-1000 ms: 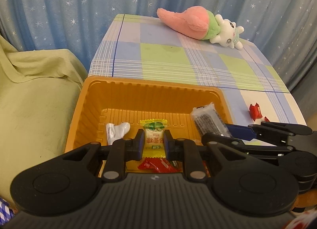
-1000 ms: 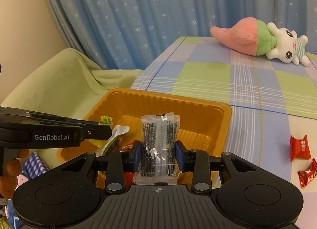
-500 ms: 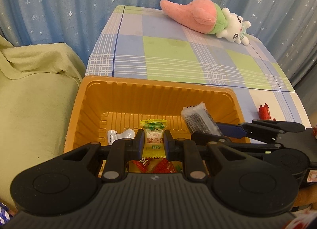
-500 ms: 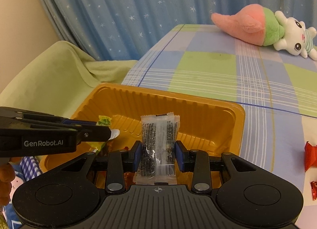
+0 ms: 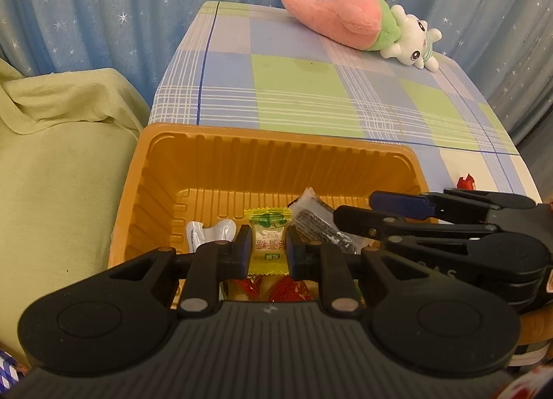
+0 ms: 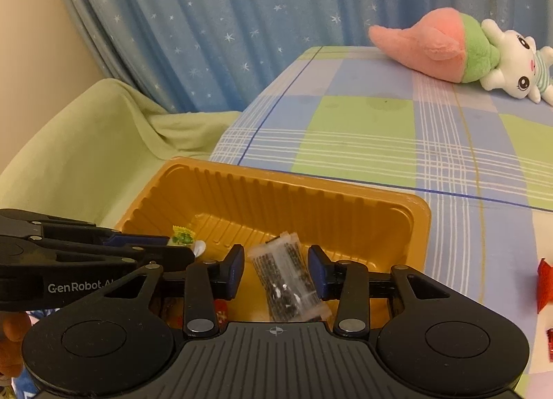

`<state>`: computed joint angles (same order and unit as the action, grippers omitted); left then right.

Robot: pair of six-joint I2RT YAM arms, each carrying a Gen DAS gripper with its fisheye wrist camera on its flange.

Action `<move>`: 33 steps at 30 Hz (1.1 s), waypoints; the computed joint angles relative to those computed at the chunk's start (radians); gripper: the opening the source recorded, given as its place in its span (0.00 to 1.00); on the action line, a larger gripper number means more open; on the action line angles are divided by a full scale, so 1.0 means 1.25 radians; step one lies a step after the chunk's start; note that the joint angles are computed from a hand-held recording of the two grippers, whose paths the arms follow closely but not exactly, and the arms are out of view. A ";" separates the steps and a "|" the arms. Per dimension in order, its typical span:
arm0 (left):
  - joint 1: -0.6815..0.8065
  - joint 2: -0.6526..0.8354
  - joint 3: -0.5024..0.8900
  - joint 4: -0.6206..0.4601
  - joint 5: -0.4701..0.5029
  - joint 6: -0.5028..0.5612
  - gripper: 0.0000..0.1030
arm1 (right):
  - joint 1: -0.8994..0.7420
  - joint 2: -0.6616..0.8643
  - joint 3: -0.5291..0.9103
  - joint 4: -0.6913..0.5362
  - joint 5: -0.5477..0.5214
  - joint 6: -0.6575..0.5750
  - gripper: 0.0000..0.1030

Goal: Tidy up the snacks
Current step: 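Open the right tool, then the left tool, dropping both items into the tray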

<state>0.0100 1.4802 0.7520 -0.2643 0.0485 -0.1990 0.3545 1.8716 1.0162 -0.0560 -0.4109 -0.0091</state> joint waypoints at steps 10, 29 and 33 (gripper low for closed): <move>-0.005 0.008 0.008 0.001 0.007 0.000 0.18 | -0.010 -0.028 -0.021 -0.025 0.007 -0.015 0.41; -0.007 -0.039 -0.016 -0.019 -0.003 -0.011 0.38 | -0.021 -0.100 -0.073 -0.027 0.013 0.013 0.62; -0.010 -0.098 -0.046 -0.041 -0.016 -0.012 0.48 | -0.022 -0.138 -0.101 -0.031 0.011 0.007 0.69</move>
